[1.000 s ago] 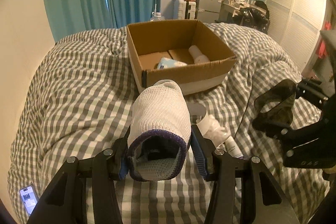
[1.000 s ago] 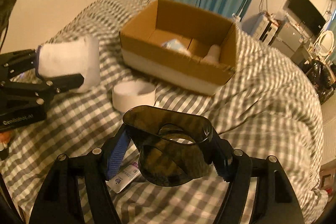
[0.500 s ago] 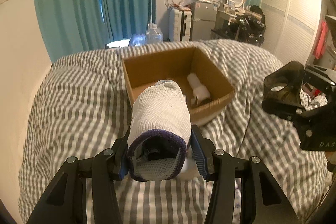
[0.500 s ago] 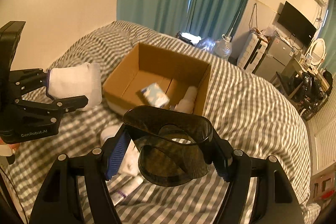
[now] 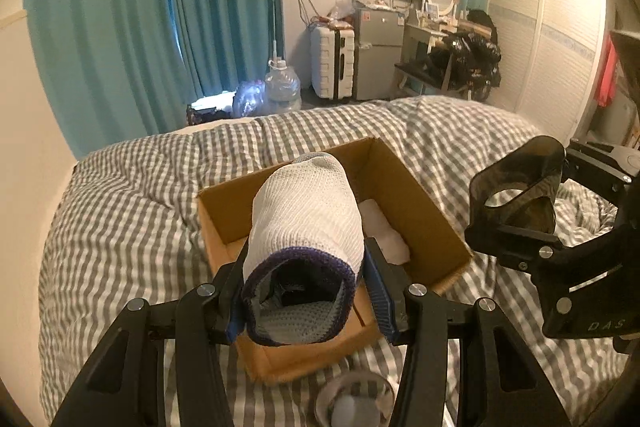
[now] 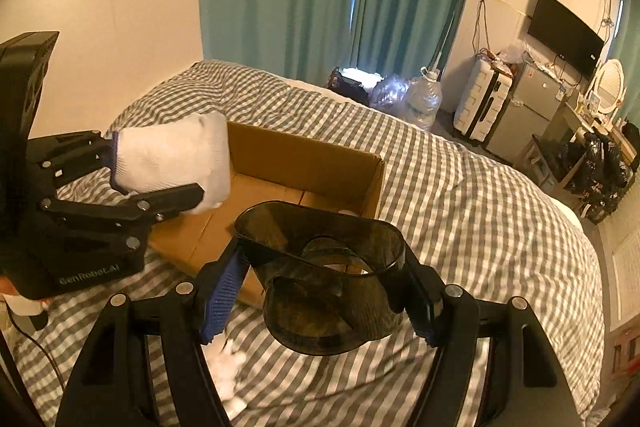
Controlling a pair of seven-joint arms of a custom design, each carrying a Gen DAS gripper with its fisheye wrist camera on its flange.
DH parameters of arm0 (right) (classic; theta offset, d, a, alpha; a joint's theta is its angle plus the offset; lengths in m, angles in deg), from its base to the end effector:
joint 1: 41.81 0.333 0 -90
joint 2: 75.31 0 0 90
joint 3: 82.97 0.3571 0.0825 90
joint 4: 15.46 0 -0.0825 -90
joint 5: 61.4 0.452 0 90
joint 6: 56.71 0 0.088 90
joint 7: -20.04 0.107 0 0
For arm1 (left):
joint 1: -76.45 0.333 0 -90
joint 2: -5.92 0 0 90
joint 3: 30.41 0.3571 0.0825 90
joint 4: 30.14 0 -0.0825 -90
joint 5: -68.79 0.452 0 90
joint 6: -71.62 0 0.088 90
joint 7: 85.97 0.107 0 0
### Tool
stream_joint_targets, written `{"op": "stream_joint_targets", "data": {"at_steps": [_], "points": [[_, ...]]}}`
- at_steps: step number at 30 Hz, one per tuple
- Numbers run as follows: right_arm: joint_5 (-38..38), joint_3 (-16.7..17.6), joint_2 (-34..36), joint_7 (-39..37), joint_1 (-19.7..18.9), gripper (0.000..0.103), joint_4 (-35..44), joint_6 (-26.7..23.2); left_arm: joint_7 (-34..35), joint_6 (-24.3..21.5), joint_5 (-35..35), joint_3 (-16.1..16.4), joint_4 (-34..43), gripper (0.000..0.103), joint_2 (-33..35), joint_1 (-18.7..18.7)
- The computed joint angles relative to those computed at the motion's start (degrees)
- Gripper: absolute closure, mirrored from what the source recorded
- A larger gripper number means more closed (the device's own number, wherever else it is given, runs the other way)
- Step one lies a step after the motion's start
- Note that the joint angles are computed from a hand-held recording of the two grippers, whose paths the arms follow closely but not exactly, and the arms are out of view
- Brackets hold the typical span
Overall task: Organize objects
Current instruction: 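Place the sock and glasses case into the cardboard box and open both tools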
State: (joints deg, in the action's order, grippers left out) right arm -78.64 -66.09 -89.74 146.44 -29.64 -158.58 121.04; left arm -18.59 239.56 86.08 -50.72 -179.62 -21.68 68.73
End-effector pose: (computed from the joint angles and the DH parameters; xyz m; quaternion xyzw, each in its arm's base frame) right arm 0.4516 0.2850 0.4670 -0.7025 0.5797 -0.1840 0.3696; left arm 0.4088 -0.2478 0.4883 -0.5095 0.7635 -0.2840 0.2769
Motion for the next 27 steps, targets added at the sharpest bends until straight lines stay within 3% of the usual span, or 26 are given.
{"op": "stream_joint_targets", "data": {"at_steps": [4, 10, 15, 20, 23, 25, 27], "points": [[1.91, -3.48, 5.31, -4.20, 3.14, 0.032, 3.22, 0.40, 0.12, 0.50, 2.65, -1.13, 3.56, 0.052, 6.40, 2.36], [7.39, -7.87, 10.61, -12.28, 7.99, 0.032, 6.12, 0.90, 2.02, 0.80, 3.30, 1.56, 6.18, 0.052, 12.00, 0.76], [-3.45, -7.23, 12.84, -3.14, 5.90, 0.032, 7.58, 1.22, 2.23, 0.85, 4.57, 2.52, 7.04, 0.052, 14.46, 0.71], [-1.30, -8.95, 13.49, -5.33, 7.43, 0.032, 7.46, 2.55, 4.13, 0.68, 3.16, 4.24, 6.32, 0.051, 14.57, -0.71], [2.97, -9.57, 12.75, -9.22, 8.50, 0.031, 6.62, 2.97, 7.44, 0.54, -1.58, 6.31, 5.89, 0.044, 14.37, -3.19], [-4.40, -7.50, 11.86, -2.42, 5.46, 0.025, 6.33, 3.62, 10.75, 0.41, -5.79, 7.84, 5.57, 0.030, 13.96, -5.35], [-8.54, -6.01, 10.62, 1.86, 3.34, 0.016, 5.94, 3.55, 9.52, 0.32, -5.91, 6.52, 5.12, 0.020, 12.78, -4.23]]}}
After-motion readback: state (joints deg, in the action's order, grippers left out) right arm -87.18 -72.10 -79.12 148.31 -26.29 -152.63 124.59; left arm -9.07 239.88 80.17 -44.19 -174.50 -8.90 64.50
